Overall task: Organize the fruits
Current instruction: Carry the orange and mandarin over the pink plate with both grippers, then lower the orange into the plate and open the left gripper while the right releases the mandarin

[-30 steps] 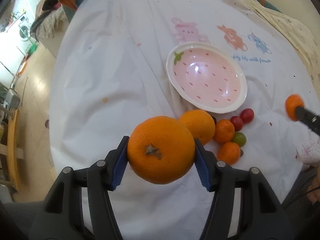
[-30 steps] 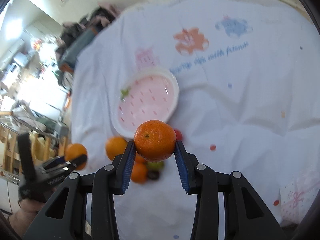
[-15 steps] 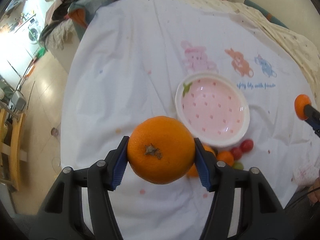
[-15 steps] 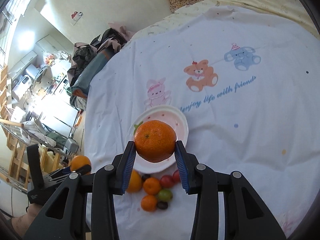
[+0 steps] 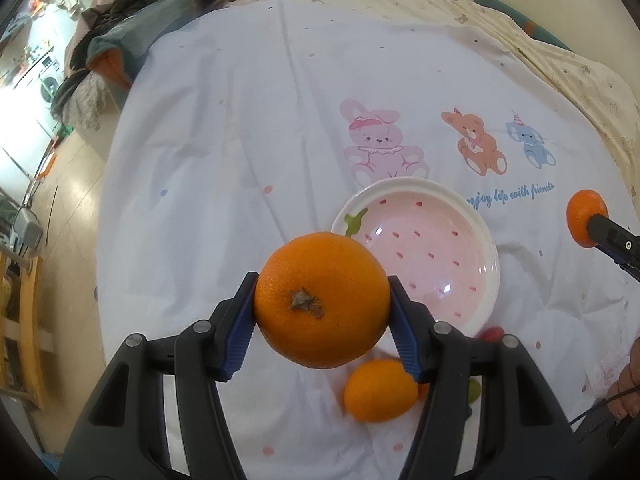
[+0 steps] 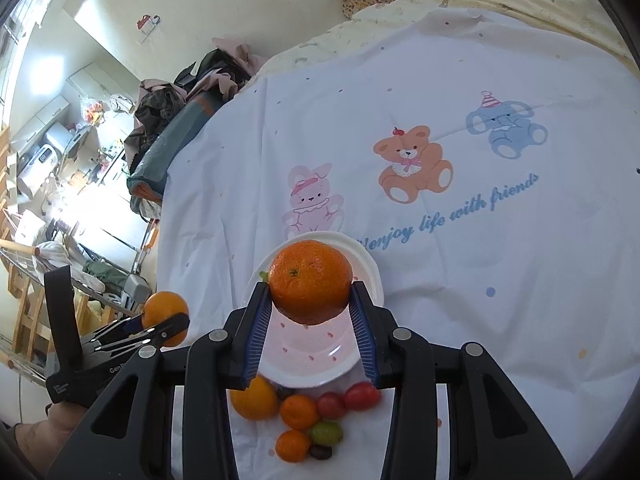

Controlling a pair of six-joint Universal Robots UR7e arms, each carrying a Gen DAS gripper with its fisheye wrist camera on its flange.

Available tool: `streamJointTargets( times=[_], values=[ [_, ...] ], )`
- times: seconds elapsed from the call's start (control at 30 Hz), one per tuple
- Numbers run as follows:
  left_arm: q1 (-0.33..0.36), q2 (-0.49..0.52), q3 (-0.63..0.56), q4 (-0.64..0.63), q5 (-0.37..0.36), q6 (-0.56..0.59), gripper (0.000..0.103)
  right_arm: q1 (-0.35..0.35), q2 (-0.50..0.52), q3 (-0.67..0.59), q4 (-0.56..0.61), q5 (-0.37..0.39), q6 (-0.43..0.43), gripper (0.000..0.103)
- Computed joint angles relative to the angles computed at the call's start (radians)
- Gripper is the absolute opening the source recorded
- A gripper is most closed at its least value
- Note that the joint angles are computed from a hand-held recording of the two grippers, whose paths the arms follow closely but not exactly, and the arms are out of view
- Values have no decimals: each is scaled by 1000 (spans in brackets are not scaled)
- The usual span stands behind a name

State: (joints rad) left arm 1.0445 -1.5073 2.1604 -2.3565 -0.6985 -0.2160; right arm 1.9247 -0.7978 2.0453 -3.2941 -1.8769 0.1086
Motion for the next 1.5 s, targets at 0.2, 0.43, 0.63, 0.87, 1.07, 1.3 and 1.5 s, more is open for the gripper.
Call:
streamJointTargets(
  times=[0.2,0.43,0.63,0.87,1.07,1.3,1.5],
  values=[
    [37,91,-38,-69,-22,64,57,-17,51,-75,60,-13,-22,42],
    [72,181,-70,-160,-31,140,57,-43,106,-147,130,-15,-50,42],
    [106,237,-109,-167,-63,151,57,-79,158,-206,206,19,-41,42],
    [126,282,-137,-177,-101,193,57,-110,203,-264,285,55,6,42],
    [129,305,-130,-179,-114,211,57,-118,213,-275,314,32,23,43],
    [141,322,-125,-171,-107,201,58,-122,209,-270,328,22,29,44],
    [137,326,-117,-175,-101,233,59,-119,212,-275,347,17,36,44]
  ],
)
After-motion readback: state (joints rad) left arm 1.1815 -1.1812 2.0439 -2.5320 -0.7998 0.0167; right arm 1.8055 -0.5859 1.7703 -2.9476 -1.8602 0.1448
